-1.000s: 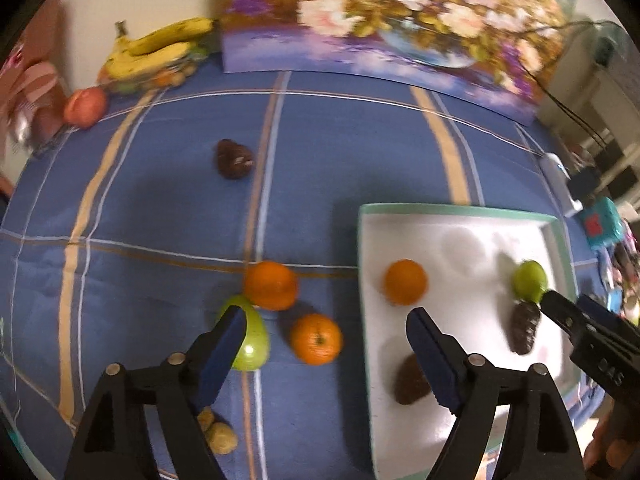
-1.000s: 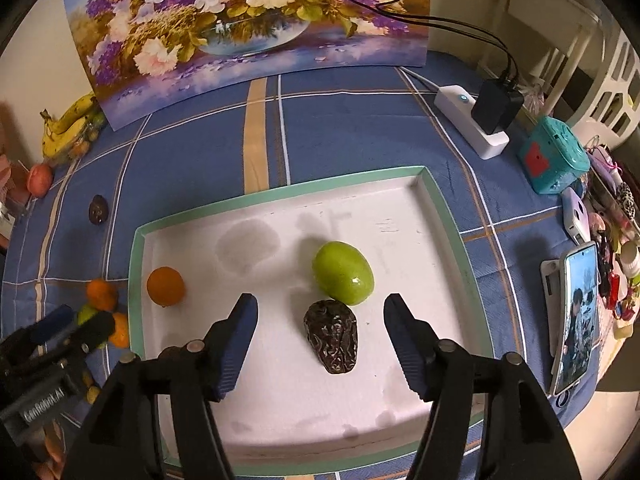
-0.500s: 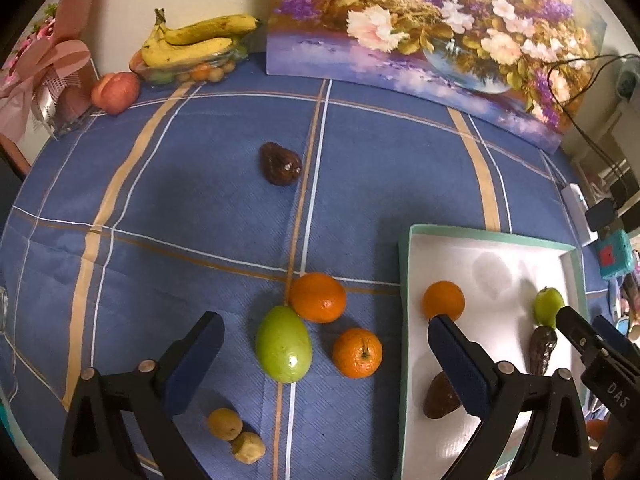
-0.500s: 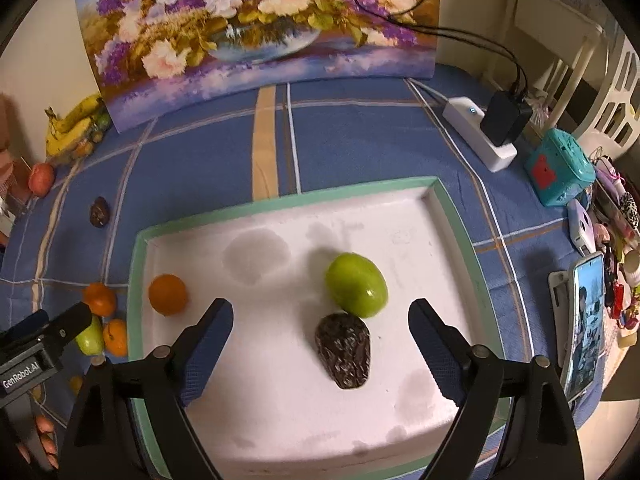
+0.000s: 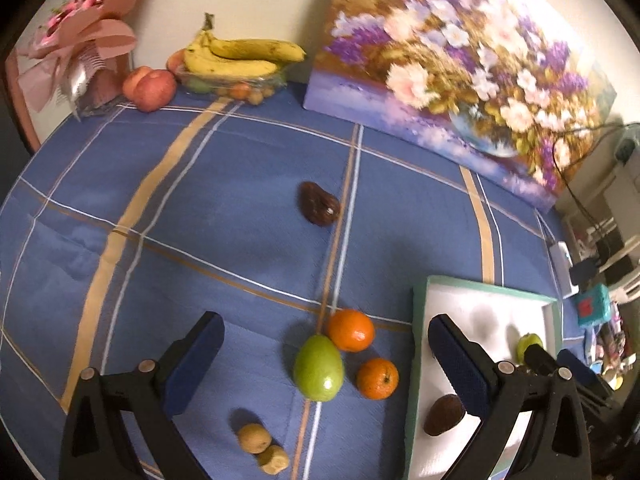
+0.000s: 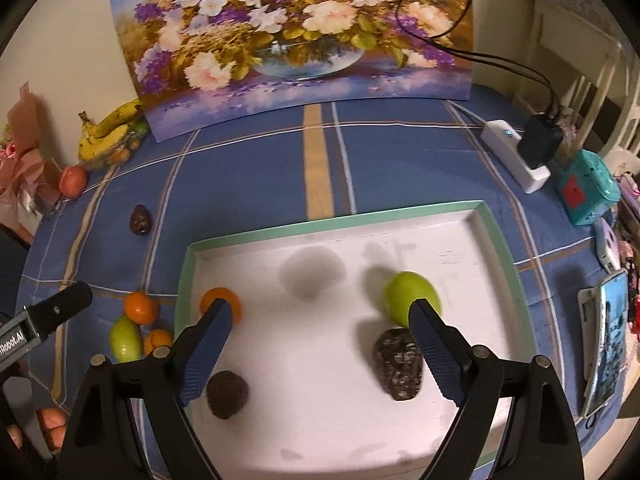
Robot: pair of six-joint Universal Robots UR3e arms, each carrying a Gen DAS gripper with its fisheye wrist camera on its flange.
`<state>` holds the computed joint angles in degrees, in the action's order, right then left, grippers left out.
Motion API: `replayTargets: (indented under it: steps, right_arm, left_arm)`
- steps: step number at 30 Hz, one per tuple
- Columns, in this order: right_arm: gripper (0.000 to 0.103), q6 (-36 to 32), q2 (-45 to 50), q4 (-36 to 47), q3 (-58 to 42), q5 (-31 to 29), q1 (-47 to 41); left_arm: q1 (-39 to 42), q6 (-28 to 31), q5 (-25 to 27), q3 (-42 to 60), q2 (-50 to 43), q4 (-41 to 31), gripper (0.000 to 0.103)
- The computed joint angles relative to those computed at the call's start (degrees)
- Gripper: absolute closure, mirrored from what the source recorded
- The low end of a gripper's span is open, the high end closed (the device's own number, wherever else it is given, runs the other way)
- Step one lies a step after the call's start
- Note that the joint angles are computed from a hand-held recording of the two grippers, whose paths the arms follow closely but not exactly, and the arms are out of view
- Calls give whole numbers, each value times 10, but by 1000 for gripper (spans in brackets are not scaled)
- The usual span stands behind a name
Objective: Organize fruits
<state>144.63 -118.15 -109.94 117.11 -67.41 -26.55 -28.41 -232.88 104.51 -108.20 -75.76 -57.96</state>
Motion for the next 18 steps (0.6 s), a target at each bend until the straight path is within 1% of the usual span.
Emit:
replayTargets:
  steps: [5,8,12,14,18]
  right_arm:
    - [13,1,-4,0,-2,4,21]
    - [13,1,-11,-4,-3,10,34]
    - [13,7,-15,9,-11,28,45]
    - [13,16,-8,10,-18,23,61]
    - [13,14,0,24,-27,28,86]
  left_arm:
    - [30,14,-23,-33,61,-4,0]
    - [37,9,-14,-42,96,-22,0]
    - [49,-7,17,-49,148,-63,0]
    - [60,-17,26,-56,177,-82,0]
    - [97,-32,22,-85,248,-118,0]
